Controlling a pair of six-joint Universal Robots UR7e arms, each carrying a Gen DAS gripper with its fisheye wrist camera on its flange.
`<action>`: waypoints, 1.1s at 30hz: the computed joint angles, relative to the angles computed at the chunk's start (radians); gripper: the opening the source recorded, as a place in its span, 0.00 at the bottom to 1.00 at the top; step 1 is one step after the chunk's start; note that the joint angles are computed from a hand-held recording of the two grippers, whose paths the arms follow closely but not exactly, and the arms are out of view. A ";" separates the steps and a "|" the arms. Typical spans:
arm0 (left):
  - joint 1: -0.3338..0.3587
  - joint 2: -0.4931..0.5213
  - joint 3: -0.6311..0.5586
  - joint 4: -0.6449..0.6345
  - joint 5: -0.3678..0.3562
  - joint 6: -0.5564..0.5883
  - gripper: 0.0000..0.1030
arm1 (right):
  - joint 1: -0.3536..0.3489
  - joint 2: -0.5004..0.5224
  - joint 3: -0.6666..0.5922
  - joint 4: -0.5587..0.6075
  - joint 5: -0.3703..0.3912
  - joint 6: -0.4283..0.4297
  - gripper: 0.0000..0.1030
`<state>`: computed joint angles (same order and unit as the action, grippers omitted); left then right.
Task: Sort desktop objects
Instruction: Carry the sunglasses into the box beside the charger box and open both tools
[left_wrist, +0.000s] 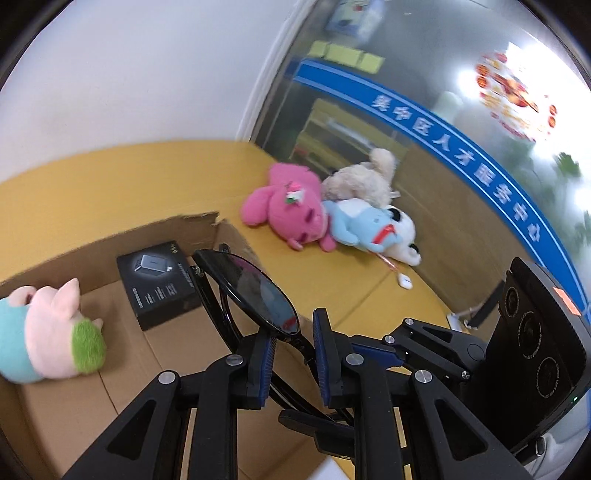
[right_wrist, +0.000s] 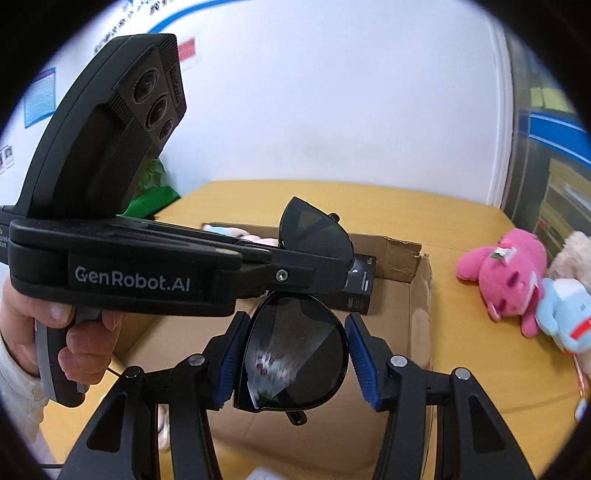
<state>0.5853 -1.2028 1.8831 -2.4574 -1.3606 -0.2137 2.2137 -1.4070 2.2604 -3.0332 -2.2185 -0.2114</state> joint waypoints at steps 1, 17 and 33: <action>0.027 0.026 -0.025 0.011 -0.017 0.007 0.17 | -0.022 0.017 -0.019 0.017 0.007 0.000 0.51; 0.241 0.337 -0.194 0.105 -0.246 -0.029 0.13 | -0.254 0.128 -0.175 0.520 -0.078 0.360 0.50; 0.191 0.264 -0.137 0.107 -0.087 -0.109 0.47 | -0.239 0.102 -0.134 0.581 -0.100 0.412 0.55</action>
